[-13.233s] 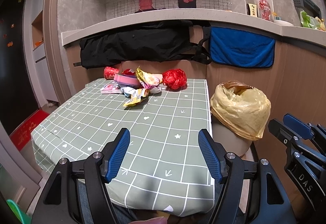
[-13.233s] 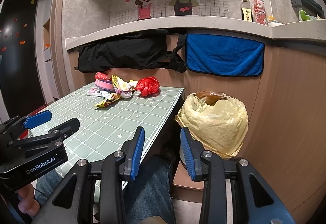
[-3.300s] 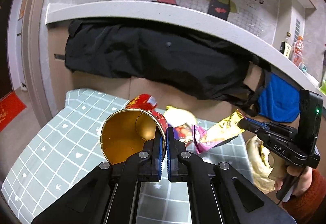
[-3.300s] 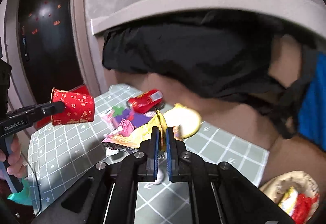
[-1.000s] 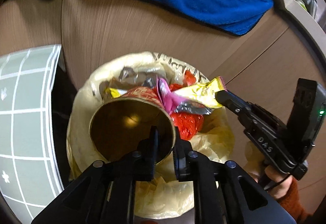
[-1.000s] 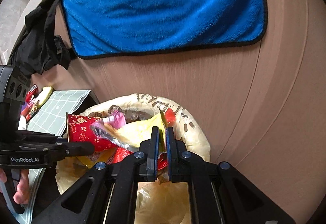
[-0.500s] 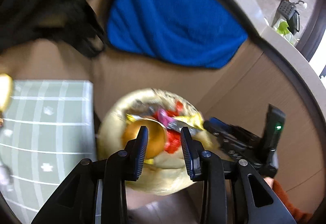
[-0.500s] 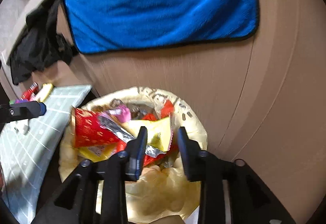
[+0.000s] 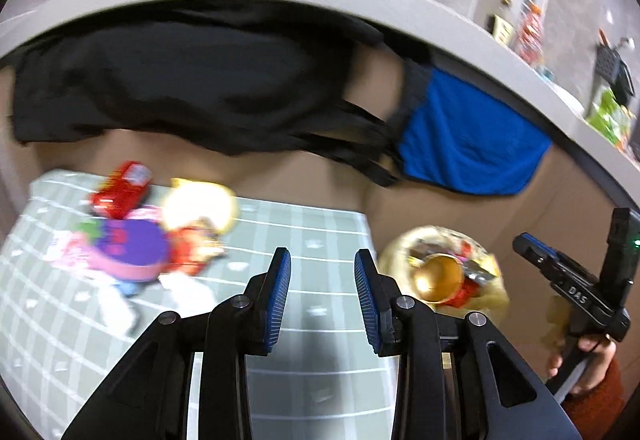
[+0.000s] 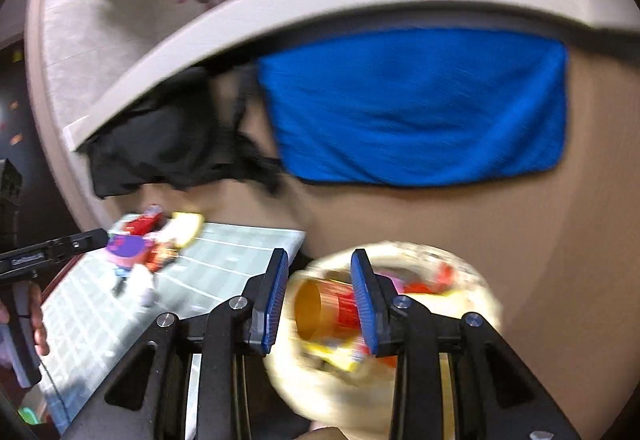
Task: Collect trash
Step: 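Move both tools back to the table toward the purple sponge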
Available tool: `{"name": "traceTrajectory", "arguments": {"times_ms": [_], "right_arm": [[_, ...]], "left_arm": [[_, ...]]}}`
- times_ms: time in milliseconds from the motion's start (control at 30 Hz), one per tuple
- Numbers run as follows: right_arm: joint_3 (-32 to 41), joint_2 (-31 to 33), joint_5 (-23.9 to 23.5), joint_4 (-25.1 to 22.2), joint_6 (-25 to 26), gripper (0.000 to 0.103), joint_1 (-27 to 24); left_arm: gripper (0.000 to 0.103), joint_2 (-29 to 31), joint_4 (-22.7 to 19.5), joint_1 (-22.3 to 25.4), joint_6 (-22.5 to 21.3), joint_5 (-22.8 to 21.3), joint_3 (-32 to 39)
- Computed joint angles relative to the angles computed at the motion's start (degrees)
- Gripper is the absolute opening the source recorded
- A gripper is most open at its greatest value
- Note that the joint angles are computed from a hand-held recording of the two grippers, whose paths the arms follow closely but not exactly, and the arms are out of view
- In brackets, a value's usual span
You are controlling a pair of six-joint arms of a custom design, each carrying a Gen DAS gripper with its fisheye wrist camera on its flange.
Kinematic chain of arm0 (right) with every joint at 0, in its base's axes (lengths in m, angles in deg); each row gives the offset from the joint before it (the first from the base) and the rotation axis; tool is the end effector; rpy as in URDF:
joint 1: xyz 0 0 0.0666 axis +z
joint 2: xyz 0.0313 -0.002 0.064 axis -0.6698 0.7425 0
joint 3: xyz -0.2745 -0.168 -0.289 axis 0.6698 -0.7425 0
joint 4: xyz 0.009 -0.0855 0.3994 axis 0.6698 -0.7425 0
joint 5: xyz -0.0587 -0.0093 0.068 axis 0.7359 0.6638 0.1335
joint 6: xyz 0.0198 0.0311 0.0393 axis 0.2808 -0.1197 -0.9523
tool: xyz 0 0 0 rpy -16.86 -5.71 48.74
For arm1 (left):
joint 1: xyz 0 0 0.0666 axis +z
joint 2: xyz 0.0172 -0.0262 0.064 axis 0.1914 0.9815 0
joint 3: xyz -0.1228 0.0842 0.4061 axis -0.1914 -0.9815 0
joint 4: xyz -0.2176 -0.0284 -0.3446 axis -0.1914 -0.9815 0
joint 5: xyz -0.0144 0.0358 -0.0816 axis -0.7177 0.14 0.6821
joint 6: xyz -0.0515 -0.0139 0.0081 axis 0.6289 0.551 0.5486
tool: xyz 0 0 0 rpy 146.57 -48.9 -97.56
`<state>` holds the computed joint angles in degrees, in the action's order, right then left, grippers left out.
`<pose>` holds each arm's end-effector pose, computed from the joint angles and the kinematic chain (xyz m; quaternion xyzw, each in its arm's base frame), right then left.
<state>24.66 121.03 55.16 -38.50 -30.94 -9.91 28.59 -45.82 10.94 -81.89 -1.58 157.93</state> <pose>0.3684 0.2045 0.4950 0.1907 0.8356 -0.0050 0.5151 0.5603 -0.0241 0.5328 0.2766 0.8459 -0.2554 0.3778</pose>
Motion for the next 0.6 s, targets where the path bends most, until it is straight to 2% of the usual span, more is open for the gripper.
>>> {"name": "traceTrajectory", "arguments": {"times_ms": [167, 300, 433, 600], "right_arm": [[8.3, 7.6, -2.1, 1.8, 5.2, 0.031, 2.8], [15.3, 14.1, -5.2, 2.5, 9.3, 0.031, 4.1], [20.1, 19.4, -8.4, 3.3, 11.8, 0.031, 4.6], [26.9, 26.5, -14.0, 0.7, 13.2, 0.031, 4.4]], "left_arm": [[0.035, 1.7, 0.7, 6.8, 0.1, 0.9, 3.4], [0.038, 5.4, 0.9, 11.9, 2.6, 1.6, 7.7], [0.039, 9.3, 0.1, 14.7, 3.9, 2.9, 10.9], [0.039, 13.4, -1.1, 16.1, 2.6, 4.9, 13.0]]}}
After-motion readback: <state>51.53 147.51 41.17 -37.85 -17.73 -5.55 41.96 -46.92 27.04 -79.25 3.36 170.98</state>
